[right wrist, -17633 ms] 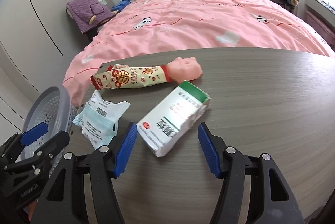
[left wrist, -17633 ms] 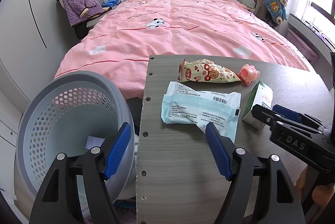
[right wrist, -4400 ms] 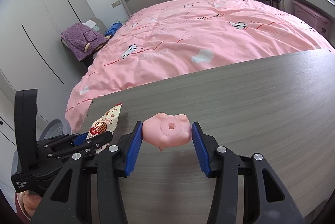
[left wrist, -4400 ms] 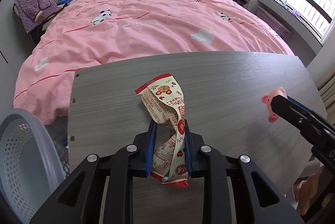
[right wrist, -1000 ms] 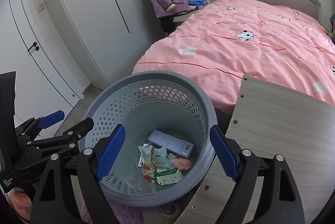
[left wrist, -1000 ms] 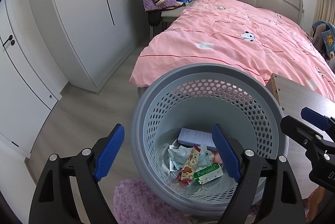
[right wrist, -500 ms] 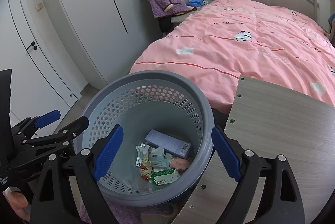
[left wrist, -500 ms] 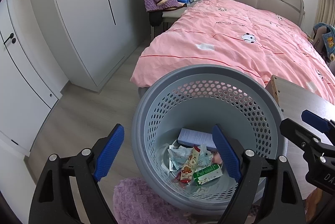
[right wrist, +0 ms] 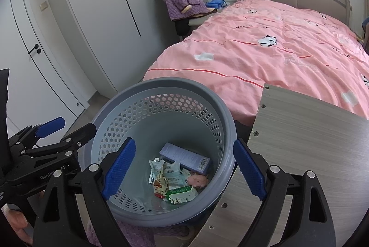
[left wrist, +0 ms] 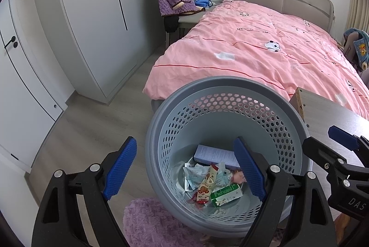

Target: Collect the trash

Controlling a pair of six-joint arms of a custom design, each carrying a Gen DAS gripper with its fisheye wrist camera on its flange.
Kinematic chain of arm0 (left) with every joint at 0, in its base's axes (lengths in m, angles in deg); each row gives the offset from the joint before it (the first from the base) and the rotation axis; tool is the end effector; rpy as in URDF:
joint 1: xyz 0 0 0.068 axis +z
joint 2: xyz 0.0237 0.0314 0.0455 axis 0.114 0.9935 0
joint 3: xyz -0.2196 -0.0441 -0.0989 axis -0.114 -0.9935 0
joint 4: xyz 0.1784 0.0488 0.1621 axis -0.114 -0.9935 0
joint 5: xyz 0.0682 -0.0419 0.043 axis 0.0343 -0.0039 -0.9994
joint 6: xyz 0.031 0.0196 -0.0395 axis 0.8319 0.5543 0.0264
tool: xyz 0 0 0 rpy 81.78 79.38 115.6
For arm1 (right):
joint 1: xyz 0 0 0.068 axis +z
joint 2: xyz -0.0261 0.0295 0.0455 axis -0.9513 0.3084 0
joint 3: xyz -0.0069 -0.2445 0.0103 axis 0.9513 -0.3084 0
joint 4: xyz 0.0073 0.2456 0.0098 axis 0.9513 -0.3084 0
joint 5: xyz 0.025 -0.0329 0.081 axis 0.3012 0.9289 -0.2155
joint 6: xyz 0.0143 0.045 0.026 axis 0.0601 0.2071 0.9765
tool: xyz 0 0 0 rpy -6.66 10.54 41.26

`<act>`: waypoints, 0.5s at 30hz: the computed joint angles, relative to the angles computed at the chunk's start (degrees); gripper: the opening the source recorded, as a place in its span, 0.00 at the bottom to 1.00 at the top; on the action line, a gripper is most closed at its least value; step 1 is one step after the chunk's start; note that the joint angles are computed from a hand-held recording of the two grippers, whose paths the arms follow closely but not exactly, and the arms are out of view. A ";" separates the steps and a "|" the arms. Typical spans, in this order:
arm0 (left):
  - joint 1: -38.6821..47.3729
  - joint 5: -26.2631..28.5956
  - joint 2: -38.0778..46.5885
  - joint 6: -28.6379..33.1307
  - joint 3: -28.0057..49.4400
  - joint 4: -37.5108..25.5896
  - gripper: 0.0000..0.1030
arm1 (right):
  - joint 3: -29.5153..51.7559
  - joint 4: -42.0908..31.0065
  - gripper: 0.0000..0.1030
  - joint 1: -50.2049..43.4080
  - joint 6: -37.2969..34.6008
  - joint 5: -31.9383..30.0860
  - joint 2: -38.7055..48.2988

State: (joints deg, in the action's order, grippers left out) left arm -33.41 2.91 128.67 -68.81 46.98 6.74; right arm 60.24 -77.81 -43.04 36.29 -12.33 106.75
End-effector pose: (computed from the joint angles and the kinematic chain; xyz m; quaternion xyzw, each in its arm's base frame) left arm 0.2370 -0.1704 0.0975 -0.1858 0.9197 0.1046 0.3297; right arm 0.2948 0.1723 0.0917 -0.2235 0.8974 0.2085 0.3181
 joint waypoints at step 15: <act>-0.08 -0.25 0.38 0.15 0.49 -0.14 0.80 | -0.11 -0.01 0.82 0.22 0.14 0.06 -0.32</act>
State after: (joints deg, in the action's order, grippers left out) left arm -33.49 2.66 129.04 -68.66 47.47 6.61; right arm 60.13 -77.82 -42.81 36.43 -12.26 106.43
